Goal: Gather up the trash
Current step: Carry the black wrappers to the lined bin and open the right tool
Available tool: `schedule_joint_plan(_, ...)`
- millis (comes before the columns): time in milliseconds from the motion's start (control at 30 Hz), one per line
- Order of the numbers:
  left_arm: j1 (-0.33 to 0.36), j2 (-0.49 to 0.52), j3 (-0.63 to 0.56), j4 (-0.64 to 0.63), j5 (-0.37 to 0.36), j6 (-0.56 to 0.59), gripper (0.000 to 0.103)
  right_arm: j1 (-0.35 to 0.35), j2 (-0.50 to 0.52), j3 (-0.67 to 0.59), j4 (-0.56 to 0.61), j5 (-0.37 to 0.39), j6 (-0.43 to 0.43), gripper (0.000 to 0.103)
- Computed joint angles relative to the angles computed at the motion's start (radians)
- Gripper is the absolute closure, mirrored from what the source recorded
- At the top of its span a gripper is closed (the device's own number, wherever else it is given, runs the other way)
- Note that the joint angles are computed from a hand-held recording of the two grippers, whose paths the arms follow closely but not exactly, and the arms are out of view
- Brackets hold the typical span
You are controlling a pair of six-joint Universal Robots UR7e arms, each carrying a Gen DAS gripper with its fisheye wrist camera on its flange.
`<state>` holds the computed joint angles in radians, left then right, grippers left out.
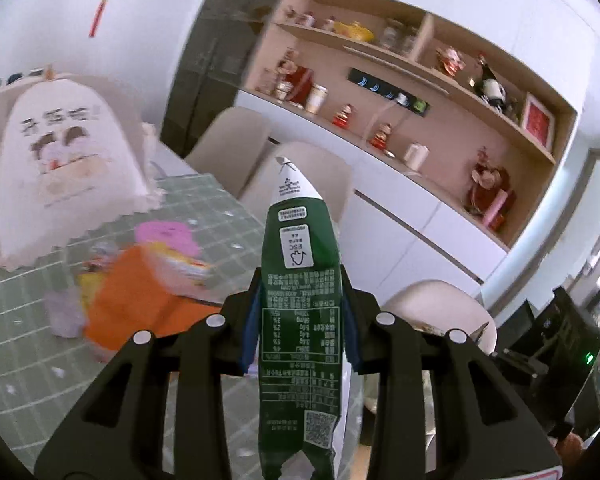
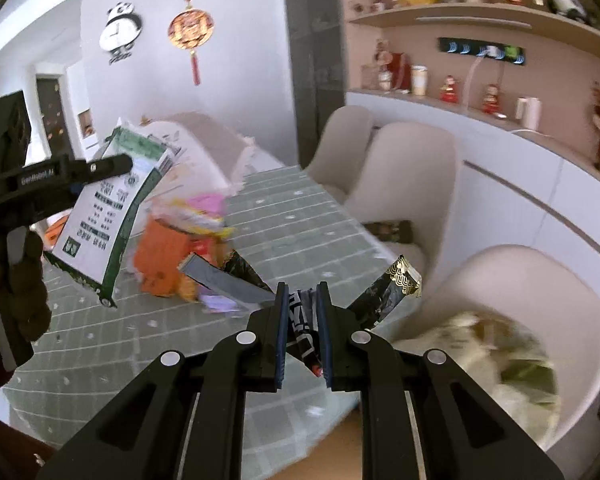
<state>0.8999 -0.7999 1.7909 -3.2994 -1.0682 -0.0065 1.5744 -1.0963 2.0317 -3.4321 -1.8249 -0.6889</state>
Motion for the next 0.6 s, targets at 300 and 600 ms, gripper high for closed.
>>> schedule_joint_plan(300,-0.076,0.168,-0.130,0.036,0.029,-0.085,0.071,-0.194,-0.159,-0.018,0.061,0.096,-0.097,0.088)
schedule_joint_plan(600,-0.117,0.284,-0.248,0.088,0.052,-0.164,0.071,-0.337,-0.135,-0.155,0.200,0.151,-0.122,0.088)
